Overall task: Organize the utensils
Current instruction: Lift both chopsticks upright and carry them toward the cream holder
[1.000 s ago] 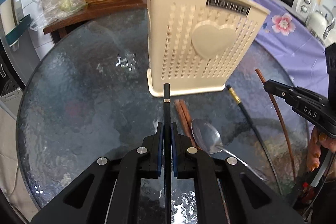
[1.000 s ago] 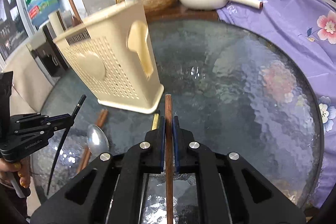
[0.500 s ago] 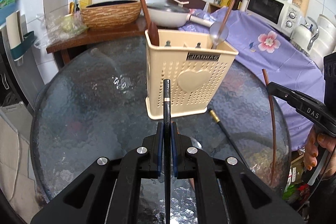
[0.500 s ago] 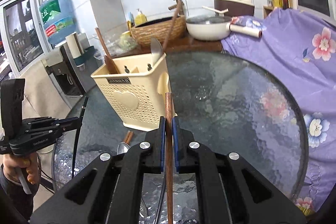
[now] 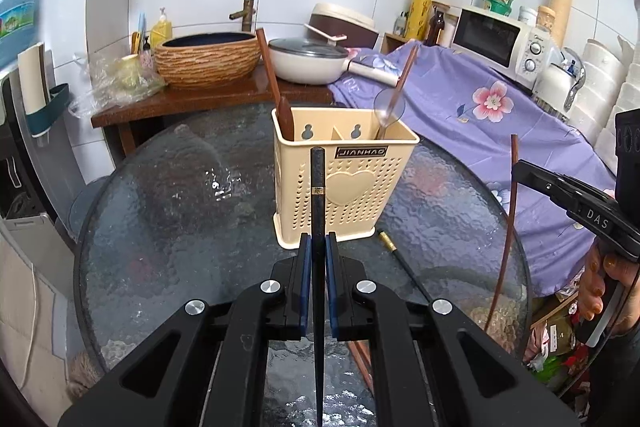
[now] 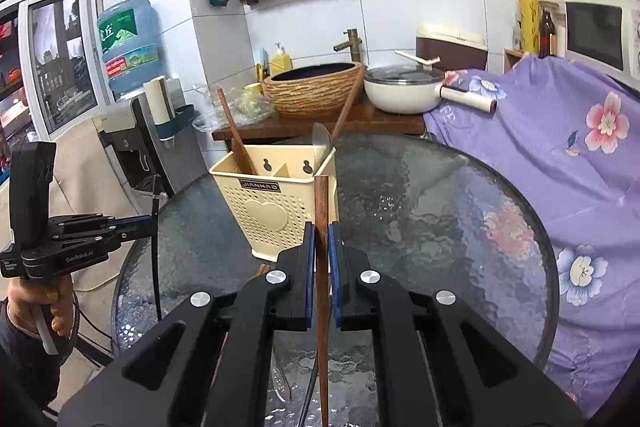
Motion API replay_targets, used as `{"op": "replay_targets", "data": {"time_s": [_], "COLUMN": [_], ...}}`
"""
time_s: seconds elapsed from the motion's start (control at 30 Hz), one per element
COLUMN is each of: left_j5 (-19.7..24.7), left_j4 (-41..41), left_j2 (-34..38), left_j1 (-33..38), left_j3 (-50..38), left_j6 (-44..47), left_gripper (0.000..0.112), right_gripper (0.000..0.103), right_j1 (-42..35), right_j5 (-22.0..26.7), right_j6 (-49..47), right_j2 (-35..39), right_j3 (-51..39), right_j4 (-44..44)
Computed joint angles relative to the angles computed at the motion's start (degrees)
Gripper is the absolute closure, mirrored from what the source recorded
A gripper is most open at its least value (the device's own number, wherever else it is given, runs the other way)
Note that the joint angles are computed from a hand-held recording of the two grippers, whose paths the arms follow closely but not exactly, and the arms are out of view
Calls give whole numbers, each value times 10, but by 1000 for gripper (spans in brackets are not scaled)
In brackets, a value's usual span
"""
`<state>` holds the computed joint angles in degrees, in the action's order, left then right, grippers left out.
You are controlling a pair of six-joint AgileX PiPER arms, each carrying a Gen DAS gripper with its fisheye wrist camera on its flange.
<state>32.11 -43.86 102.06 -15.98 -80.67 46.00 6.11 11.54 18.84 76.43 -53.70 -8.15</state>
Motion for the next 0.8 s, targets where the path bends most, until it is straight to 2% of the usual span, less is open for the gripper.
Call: {"op": "replay_targets", "data": {"time_s": [0.37,0.73,0.8], "left_j5": [-8,-7,-5], "left_j4": [-47,-67,-70], "left_j2": [-35,-44,-46], "left_j1": [10,12,12], "left_j3": [30,24,18], "left_j6": [48,61,61], "left_gripper": [105,105,105], "right_gripper": [96,96,96], "right_j1": [18,31,37], "right_j5": [13,28,35], "right_j6": [77,91,113], "right_j2": [-32,-29,-27], "right_j3": [10,-18,-29], "right_j4": [-84,-103,-128]}}
